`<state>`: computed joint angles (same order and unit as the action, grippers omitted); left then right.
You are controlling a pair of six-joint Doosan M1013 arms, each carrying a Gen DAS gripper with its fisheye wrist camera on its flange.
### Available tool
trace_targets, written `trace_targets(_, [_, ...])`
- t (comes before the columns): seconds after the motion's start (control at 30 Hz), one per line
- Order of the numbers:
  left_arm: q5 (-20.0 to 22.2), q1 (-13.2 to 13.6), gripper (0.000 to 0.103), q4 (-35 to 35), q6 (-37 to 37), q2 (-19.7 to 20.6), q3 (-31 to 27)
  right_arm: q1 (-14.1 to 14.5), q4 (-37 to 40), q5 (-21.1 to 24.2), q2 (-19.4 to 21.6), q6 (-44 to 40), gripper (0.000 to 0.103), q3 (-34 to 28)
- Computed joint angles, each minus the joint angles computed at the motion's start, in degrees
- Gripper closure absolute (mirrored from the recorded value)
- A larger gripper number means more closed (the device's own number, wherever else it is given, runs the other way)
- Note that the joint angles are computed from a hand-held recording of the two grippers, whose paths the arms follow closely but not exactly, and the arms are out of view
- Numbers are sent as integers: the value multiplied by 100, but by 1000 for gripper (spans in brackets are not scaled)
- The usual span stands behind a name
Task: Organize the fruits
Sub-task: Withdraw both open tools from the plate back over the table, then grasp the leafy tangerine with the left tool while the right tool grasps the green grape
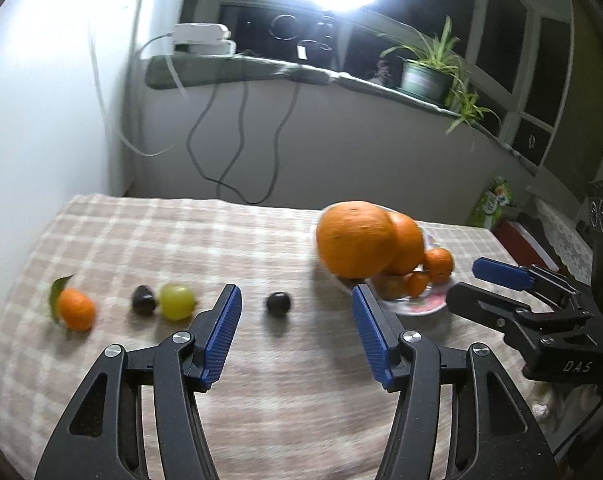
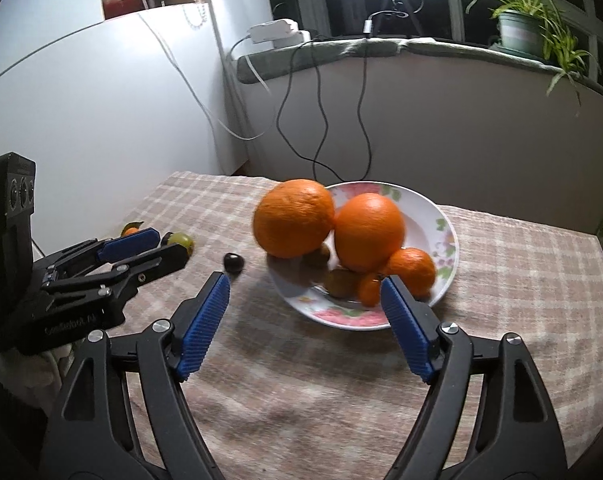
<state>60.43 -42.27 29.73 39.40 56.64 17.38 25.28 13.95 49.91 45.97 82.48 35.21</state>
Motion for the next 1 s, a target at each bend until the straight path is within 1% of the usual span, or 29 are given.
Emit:
trace_targets(0.1, [-186,18,46,216,-346,-321,634,43,35,57,47,-96,22,-81])
trace_targets(0.2, [-288,39,46,369,-628,-542,1064,82,89,135,98,-198,22,-176])
trace_targets(0.5, [-397,110,46,721,-1356,-1066,2123,188,281,346,249,-506,22,-449])
trace_targets(0.77, [-442,204,46,877,-1857,-1348,2697,327,329,681,538,-679,22,-951])
trace_targets(0.93, [-448,285,46,877,-2051,-1453,2913,404,333,1041,883,-649,22,-1604])
trace_targets(1.0, [-466,316,46,841,-2081,-1476,2961,428,366,1275,1096,-605,22,-2010])
